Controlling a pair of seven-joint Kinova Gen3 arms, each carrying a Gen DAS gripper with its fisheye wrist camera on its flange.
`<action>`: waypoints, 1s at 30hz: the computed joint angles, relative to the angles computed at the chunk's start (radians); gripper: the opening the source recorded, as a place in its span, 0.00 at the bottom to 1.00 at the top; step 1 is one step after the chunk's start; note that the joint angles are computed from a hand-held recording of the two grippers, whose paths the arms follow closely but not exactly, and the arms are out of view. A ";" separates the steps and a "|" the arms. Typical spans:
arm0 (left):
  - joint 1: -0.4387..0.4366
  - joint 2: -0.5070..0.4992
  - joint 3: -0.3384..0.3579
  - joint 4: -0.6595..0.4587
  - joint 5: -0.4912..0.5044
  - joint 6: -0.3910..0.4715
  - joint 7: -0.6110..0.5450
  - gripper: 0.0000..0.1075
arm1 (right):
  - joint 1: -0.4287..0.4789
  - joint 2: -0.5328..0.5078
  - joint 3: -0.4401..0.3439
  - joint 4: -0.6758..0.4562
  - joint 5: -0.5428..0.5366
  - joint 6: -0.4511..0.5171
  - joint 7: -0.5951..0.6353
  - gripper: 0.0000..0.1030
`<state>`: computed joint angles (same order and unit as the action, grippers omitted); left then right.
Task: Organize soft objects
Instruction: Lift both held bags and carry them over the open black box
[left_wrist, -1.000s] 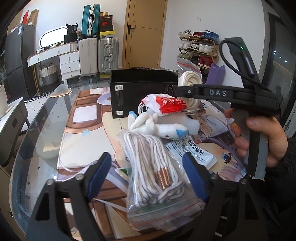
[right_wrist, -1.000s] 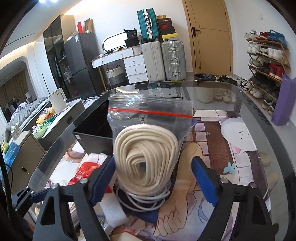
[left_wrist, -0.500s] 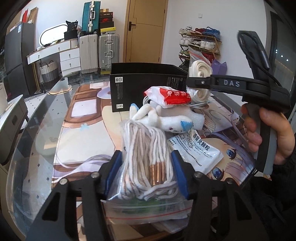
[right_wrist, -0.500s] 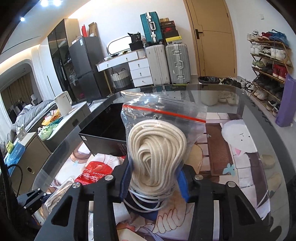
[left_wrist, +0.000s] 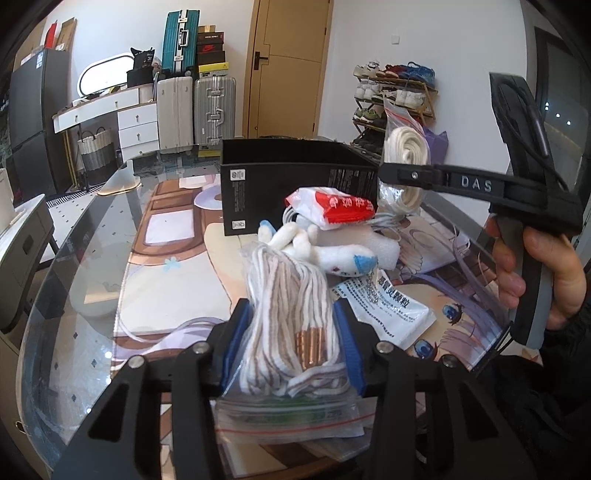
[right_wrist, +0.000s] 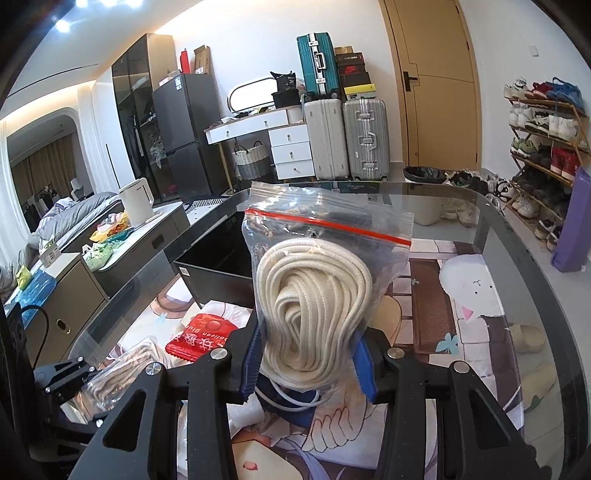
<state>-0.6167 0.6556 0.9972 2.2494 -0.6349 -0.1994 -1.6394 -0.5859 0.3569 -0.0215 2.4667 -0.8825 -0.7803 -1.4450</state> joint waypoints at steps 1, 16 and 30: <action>-0.002 -0.006 -0.002 0.003 0.001 -0.007 0.000 0.41 | -0.004 -0.002 0.000 0.004 -0.002 -0.006 0.002 0.42; -0.144 0.014 0.142 -0.007 -0.043 -0.011 0.052 0.41 | -0.031 -0.039 -0.032 0.044 -0.026 -0.090 0.012 0.42; -0.034 0.004 0.088 -0.120 -0.074 -0.050 0.150 0.41 | -0.002 -0.074 -0.040 0.009 -0.008 -0.077 0.072 0.42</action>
